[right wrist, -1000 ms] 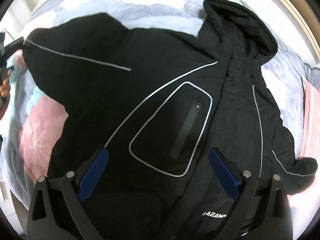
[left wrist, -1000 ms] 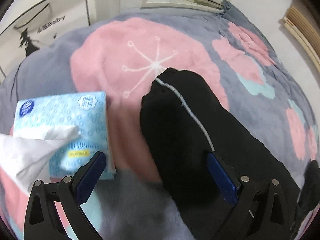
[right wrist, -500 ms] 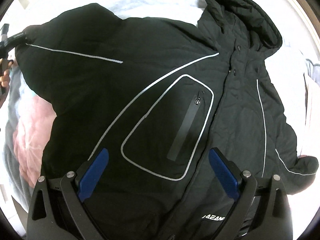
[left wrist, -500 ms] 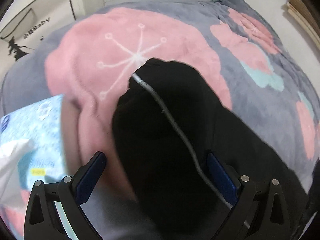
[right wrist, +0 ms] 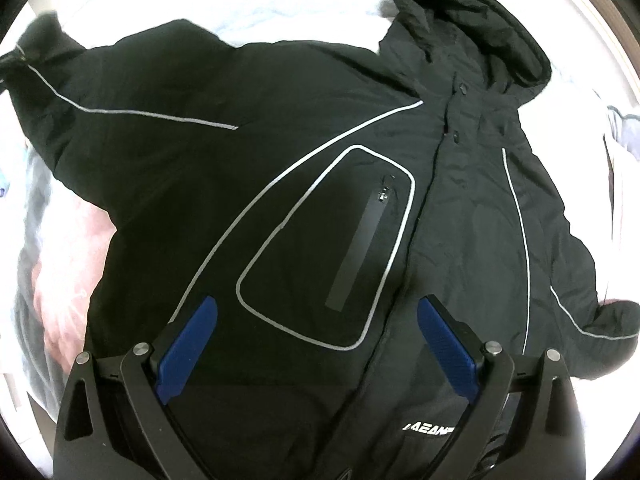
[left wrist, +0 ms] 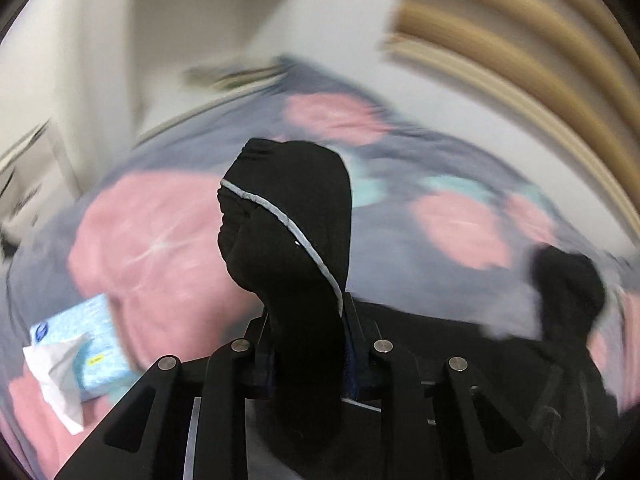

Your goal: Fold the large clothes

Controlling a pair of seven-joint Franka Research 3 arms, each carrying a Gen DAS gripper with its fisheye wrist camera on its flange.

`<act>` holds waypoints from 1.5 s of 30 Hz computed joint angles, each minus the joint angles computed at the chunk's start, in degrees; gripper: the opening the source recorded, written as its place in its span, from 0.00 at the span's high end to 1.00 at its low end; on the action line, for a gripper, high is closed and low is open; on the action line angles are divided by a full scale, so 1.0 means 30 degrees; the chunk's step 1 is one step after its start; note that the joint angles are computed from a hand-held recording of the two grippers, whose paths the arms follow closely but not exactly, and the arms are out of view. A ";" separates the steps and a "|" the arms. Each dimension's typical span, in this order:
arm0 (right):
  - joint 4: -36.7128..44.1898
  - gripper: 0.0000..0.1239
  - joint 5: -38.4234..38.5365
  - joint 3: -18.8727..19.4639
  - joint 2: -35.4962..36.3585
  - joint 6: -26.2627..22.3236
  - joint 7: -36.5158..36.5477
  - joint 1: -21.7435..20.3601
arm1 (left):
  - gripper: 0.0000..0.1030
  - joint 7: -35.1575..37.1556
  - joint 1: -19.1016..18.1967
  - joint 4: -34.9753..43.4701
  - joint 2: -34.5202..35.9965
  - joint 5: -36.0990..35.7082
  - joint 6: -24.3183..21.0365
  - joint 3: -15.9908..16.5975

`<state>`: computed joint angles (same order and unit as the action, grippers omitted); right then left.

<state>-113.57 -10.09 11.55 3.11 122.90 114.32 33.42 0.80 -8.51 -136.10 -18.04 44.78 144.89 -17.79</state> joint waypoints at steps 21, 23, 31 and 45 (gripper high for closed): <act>-0.5512 0.18 -0.0174 -0.0530 -0.4005 0.2331 0.2732 -0.3863 | 0.48 1.2123 -0.5525 1.4564 1.6732 -0.6975 0.1739 -0.2318; -0.5584 0.18 0.0287 -0.0622 -0.3972 0.3014 0.2263 -0.3867 | 0.48 1.3305 -0.4318 1.2791 1.5589 -0.8964 0.4157 -0.3312; -0.3497 0.20 0.5843 -0.0976 -0.0714 0.6502 -0.2100 -0.3178 | 0.42 1.1312 -0.5974 0.8509 0.9545 -0.8467 0.5279 -0.0242; -0.1364 0.66 0.6151 -0.1169 0.1338 0.7782 -0.4019 -0.1625 | 0.42 0.6845 -0.5361 0.6862 0.7335 -0.6262 0.2583 0.0409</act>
